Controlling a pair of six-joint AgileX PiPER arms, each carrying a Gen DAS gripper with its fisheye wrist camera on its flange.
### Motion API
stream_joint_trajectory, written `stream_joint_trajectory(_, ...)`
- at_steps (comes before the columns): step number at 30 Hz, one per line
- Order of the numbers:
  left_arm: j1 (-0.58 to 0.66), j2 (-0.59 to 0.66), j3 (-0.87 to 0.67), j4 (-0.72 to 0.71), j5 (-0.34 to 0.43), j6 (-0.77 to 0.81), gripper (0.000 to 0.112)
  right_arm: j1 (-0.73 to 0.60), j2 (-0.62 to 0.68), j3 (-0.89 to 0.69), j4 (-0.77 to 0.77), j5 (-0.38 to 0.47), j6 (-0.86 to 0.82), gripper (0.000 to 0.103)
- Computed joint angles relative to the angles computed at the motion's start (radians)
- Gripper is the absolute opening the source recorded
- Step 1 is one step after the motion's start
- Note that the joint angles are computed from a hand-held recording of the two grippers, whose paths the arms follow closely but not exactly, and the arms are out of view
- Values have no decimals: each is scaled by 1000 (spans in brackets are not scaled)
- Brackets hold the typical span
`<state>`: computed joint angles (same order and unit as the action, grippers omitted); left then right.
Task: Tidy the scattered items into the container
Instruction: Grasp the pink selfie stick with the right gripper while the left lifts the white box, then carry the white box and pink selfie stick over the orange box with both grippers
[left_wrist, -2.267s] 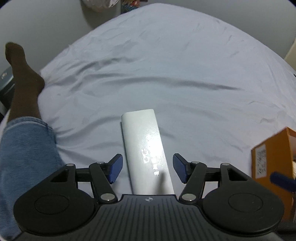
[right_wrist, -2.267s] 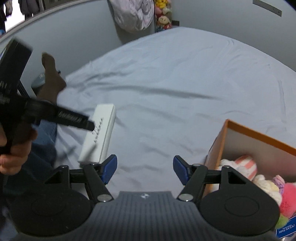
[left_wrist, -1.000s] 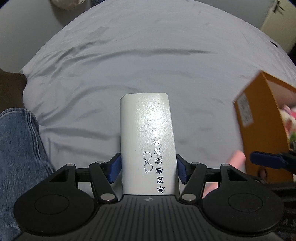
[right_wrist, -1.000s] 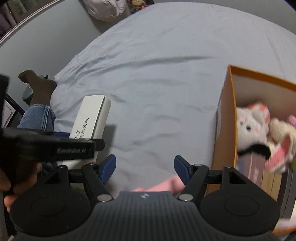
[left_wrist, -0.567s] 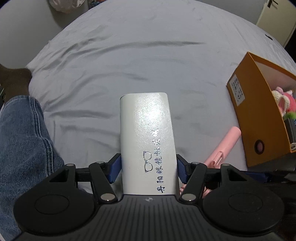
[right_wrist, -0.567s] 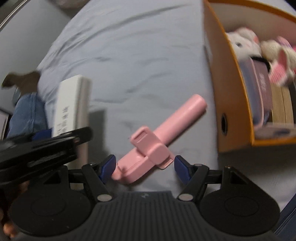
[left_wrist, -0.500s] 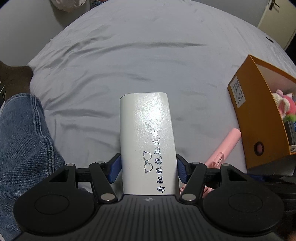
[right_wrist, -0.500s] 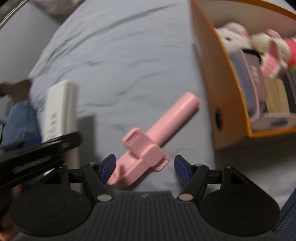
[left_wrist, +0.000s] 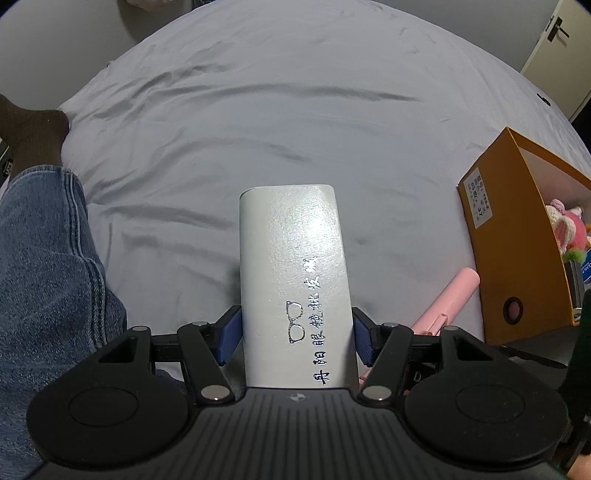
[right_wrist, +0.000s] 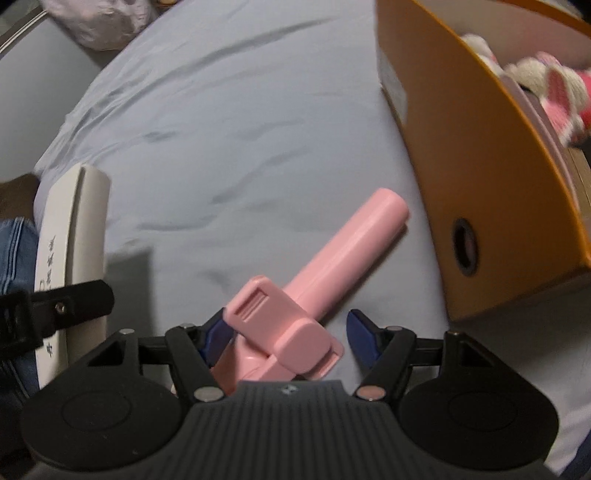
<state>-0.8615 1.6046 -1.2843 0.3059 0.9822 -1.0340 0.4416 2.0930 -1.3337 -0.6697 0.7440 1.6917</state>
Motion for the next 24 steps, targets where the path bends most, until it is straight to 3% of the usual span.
stream_joint_trajectory(11, -8, -2, -27, 0, 16, -10, 71, -4, -52, 66, -50, -76, -82, 55)
stream_joint_trajectory(24, -62, -21, -162, 108, 153, -53, 71, 63, -222, 160, -359, -110, -17, 54)
